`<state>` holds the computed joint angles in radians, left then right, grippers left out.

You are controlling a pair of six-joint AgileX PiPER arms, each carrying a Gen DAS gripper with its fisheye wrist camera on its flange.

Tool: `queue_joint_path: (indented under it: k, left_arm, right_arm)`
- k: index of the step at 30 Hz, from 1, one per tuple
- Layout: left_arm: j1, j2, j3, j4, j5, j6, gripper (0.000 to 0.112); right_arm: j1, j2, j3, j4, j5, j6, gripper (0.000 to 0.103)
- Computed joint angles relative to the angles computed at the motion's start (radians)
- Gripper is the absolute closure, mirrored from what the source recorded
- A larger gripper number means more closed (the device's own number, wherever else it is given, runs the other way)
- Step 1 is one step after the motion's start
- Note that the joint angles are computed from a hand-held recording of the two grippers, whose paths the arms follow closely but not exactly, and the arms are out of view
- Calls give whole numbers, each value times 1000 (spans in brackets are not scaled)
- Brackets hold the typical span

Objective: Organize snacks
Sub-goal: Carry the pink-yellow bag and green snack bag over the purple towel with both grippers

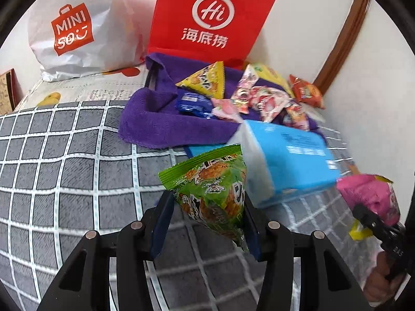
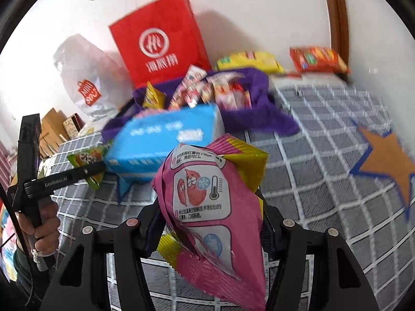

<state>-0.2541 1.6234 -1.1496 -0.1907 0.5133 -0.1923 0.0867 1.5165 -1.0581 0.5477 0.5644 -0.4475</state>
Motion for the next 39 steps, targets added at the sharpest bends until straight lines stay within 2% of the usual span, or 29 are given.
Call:
queue_joint_path:
  k: [8, 11, 15, 21, 25, 29, 34, 39]
  left_arm:
    - [-57, -129, 28, 44, 65, -53, 65]
    - [-79, -153, 22, 36, 78, -66, 65]
    - [-120, -163, 1, 98, 96, -135, 65]
    - [-174, -163, -52, 139, 140, -189, 65]
    - [-199, -152, -105, 169, 174, -218, 65]
    - [-192, -132, -162, 133, 214, -191, 65]
    - [-169, -109, -226, 85, 237, -144, 65]
    - [-146, -42, -362, 92, 302, -124, 65]
  right_arm:
    - [76, -40, -57, -121, 17, 116, 44]
    - [81, -51, -57, -95, 23, 100, 44]
    - [76, -72, -56, -93, 33, 109, 44]
    - [52, -74, -102, -78, 83, 119, 44]
    - [66, -62, -155, -169, 97, 189, 44]
    - [73, -32, -218, -220, 127, 227, 44]
    - [63, 9, -293, -205, 153, 220, 44]
    - [62, 101, -439, -213, 203, 247, 44]
